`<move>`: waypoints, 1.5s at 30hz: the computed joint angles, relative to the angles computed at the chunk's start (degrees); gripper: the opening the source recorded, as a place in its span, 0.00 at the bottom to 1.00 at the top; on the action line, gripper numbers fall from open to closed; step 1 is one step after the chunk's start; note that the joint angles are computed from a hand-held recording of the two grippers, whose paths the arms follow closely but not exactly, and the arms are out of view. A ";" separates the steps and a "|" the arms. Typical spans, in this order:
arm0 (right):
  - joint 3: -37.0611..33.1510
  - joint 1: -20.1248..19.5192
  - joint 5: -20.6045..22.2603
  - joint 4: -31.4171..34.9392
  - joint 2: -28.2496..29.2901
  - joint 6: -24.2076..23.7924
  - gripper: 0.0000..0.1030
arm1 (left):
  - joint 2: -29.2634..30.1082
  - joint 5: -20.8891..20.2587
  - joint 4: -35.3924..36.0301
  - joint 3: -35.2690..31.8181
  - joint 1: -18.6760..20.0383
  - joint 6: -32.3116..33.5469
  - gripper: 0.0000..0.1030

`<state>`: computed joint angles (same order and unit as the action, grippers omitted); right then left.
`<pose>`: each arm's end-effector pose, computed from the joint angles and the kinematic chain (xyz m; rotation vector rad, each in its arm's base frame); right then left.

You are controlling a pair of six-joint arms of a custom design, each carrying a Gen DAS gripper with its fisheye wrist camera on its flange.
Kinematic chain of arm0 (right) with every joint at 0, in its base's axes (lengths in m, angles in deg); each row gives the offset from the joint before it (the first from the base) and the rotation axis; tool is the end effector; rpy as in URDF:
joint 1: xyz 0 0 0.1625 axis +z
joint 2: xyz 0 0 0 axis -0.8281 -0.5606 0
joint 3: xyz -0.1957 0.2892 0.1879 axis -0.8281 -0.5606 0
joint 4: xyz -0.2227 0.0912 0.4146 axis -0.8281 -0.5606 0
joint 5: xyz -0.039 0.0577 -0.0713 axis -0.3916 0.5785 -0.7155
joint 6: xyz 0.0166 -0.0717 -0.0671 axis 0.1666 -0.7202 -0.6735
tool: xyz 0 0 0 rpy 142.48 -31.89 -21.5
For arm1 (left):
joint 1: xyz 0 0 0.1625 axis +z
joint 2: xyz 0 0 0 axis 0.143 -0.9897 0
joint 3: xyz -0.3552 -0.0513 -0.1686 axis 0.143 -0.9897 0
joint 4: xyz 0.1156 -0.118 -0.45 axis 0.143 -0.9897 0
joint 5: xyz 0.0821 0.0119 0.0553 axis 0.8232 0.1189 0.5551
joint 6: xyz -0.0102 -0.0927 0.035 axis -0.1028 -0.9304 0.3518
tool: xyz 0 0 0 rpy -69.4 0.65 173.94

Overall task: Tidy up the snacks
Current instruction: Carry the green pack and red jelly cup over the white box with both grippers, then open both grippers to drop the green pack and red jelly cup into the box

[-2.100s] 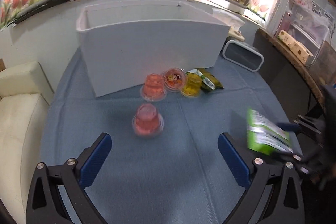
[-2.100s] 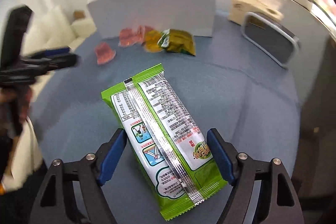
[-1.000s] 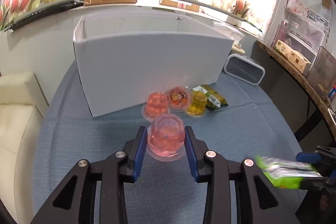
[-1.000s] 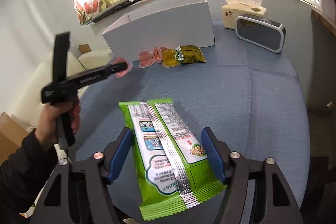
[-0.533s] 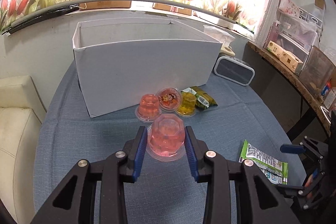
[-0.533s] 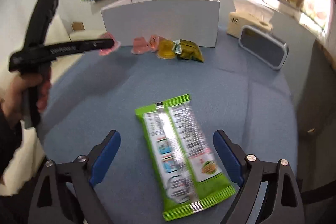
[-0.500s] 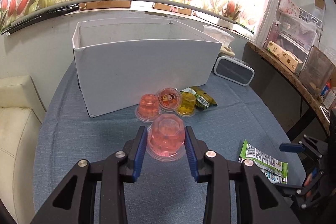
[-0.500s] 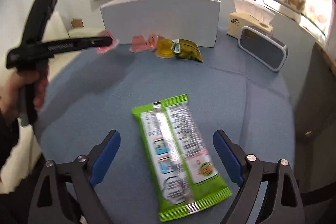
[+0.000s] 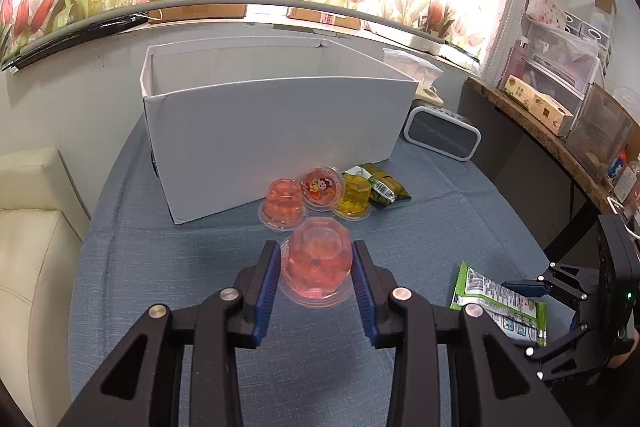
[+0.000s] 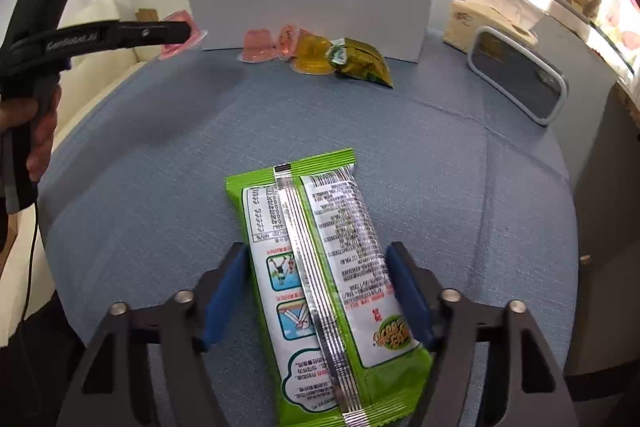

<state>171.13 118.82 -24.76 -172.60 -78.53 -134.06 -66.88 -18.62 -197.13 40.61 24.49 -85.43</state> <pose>-0.0908 -0.4344 0.2982 0.9570 -2.3731 0.3411 -0.3244 -0.4525 -0.0712 0.4825 2.4791 -0.9066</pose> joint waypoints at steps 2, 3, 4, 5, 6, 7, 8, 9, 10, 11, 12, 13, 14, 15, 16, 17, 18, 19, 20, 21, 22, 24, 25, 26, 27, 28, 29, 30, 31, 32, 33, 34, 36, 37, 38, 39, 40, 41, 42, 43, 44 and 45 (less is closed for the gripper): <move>-0.64 0.42 -0.59 0.83 0.10 1.40 0.67 | 0.09 -0.15 -0.16 -0.03 -0.10 0.11 0.38; -0.73 0.70 -1.00 0.97 0.05 1.86 0.66 | 0.12 -0.19 -0.37 0.00 -0.19 0.17 0.38; -0.86 0.85 -0.98 1.13 0.00 2.21 0.66 | 0.18 -0.17 -0.47 -0.01 -0.29 0.30 0.38; -0.99 0.82 -0.39 1.85 -0.39 2.31 0.66 | 0.24 -0.19 -0.52 -0.03 -0.35 0.37 0.38; -1.04 0.88 -0.13 2.08 -0.66 2.44 0.66 | 0.27 -0.33 -0.62 -0.06 -0.37 0.45 0.38; -1.09 1.03 0.07 2.30 -1.05 2.65 0.66 | 0.29 -0.37 -0.62 -0.10 -0.40 0.56 0.38; -1.02 1.14 0.35 2.28 -1.49 2.56 0.66 | 0.30 -0.32 -0.68 -0.13 -0.46 0.68 0.38; -0.97 1.31 0.56 2.05 -1.73 2.41 0.66 | 0.26 -0.38 -0.80 -0.14 -0.50 0.78 0.38; -1.13 1.55 0.65 2.40 -2.02 2.40 0.66 | 0.16 -0.44 -0.96 -0.10 -0.53 0.93 0.38; -1.16 1.80 0.94 2.63 -2.47 2.54 0.66 | 0.05 -0.36 -1.04 -0.10 -0.65 0.98 0.38; -1.29 2.13 1.19 3.03 -2.90 2.81 0.66 | -0.10 -0.36 -1.16 -0.07 -0.75 1.11 0.38; -1.42 2.43 1.29 3.46 -3.21 3.04 0.66 | -0.27 -0.41 -1.28 -0.02 -0.84 1.25 0.38; -1.59 2.96 1.51 3.59 -3.55 3.42 0.66 | -0.49 -0.23 -1.20 -0.10 -1.02 1.42 0.38; -1.88 3.51 1.67 3.42 -3.43 3.76 0.66 | -0.73 0.03 -0.90 -0.29 -1.20 1.55 0.38; -2.35 4.05 1.86 3.41 -3.07 4.13 0.66 | -1.16 0.15 -0.83 -0.51 -1.37 2.05 0.38; -2.97 4.86 2.18 3.90 -2.98 4.83 0.66 | -1.54 0.32 -0.98 -0.72 -1.51 2.64 0.38; -3.60 5.81 2.60 4.00 -2.77 5.33 0.66 | -1.85 0.52 -1.16 -0.98 -1.58 3.16 0.38; -4.07 6.56 3.03 3.63 -2.51 5.50 0.66 | -2.27 0.67 -1.34 -1.36 -1.61 3.85 0.38; -5.04 7.83 3.42 3.34 -1.79 6.32 0.66 | -2.72 1.03 -1.70 -1.92 -1.61 5.03 0.38; -6.17 9.05 3.67 3.20 -0.74 7.37 0.66 | -2.93 1.64 -2.25 -2.54 -1.59 6.23 0.38; -7.16 10.09 4.19 2.45 0.36 8.27 0.66 | -3.15 2.08 -2.58 -3.38 -1.34 7.37 0.38; -9.65 12.41 4.68 1.21 3.18 10.36 0.66 | -3.50 2.95 -2.84 -5.29 -0.68 9.24 0.38; -11.42 13.85 5.22 0.47 5.09 11.77 0.66 | -3.60 3.09 -2.90 -6.26 -0.25 10.27 0.38; -13.26 15.07 5.64 0.86 6.78 13.26 0.66 | -3.60 3.29 -3.15 -7.64 0.37 11.78 0.38; -14.89 16.13 5.79 0.81 8.54 14.54 0.66 | -3.49 3.41 -3.45 -8.65 0.84 12.85 0.38; -16.43 17.39 5.89 0.08 10.44 15.75 0.66 | -3.53 3.15 -3.30 -9.70 1.52 13.84 0.38; -18.04 18.47 5.73 -0.09 12.39 16.54 0.66 | -3.26 3.52 -2.89 -11.15 2.20 14.90 0.38; -19.56 19.51 5.26 -0.41 14.40 17.09 0.66 | -2.99 3.64 -2.73 -12.42 2.92 15.99 0.38; -21.74 20.66 4.93 -0.92 17.10 17.58 0.66 | -2.78 3.02 -2.25 -13.82 3.96 16.99 0.38; -23.77 21.54 4.33 -0.89 19.56 17.85 0.66 | -2.44 2.58 -1.74 -15.15 4.96 17.55 0.38; -25.85 22.53 3.14 -1.15 22.23 18.28 0.66 | -2.30 2.24 -0.83 -16.20 5.84 17.82 0.38; -27.62 23.23 2.35 -1.10 24.40 18.82 0.66 | -2.05 1.78 -0.11 -17.28 6.85 17.98 0.38; -31.53 24.24 1.10 0.46 28.55 20.13 0.66 | -1.33 1.66 1.35 -19.42 8.73 18.79 0.38; -33.25 24.57 0.91 1.00 30.35 20.63 0.66 | -1.22 1.13 2.59 -20.35 9.77 18.69 0.38; -35.06 24.91 0.70 1.79 32.25 20.85 0.66 | -1.06 0.81 3.29 -20.87 10.49 18.57 0.38; -36.27 25.01 0.33 2.25 33.53 20.95 0.66 | -1.06 0.64 3.68 -21.01 11.15 18.46 0.38; -37.53 25.19 -0.12 2.30 34.97 20.98 0.66 | -1.09 0.42 4.24 -21.19 11.73 18.33 0.38; -38.81 25.39 -0.51 2.29 36.46 21.10 0.66 | -1.02 0.23 4.47 -21.47 12.47 18.42 0.38; -39.78 25.55 -0.76 2.18 37.65 21.46 0.66 | -1.13 0.40 4.64 -21.27 12.72 18.31 0.39; -40.86 25.73 -1.32 2.17 38.98 21.73 0.66 | -0.99 0.71 5.23 -21.47 13.14 18.35 0.39; -41.57 25.89 -1.88 1.58 39.99 21.91 0.68 | -0.83 1.12 5.48 -21.54 13.52 18.59 0.39; -42.22 25.90 -2.12 1.13 40.89 22.04 0.71 | -0.71 1.57 5.82 -21.59 13.85 18.69 0.39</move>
<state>128.91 144.72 -26.88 -171.47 -37.63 -112.02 -67.59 -17.05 -191.32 19.02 38.35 -66.75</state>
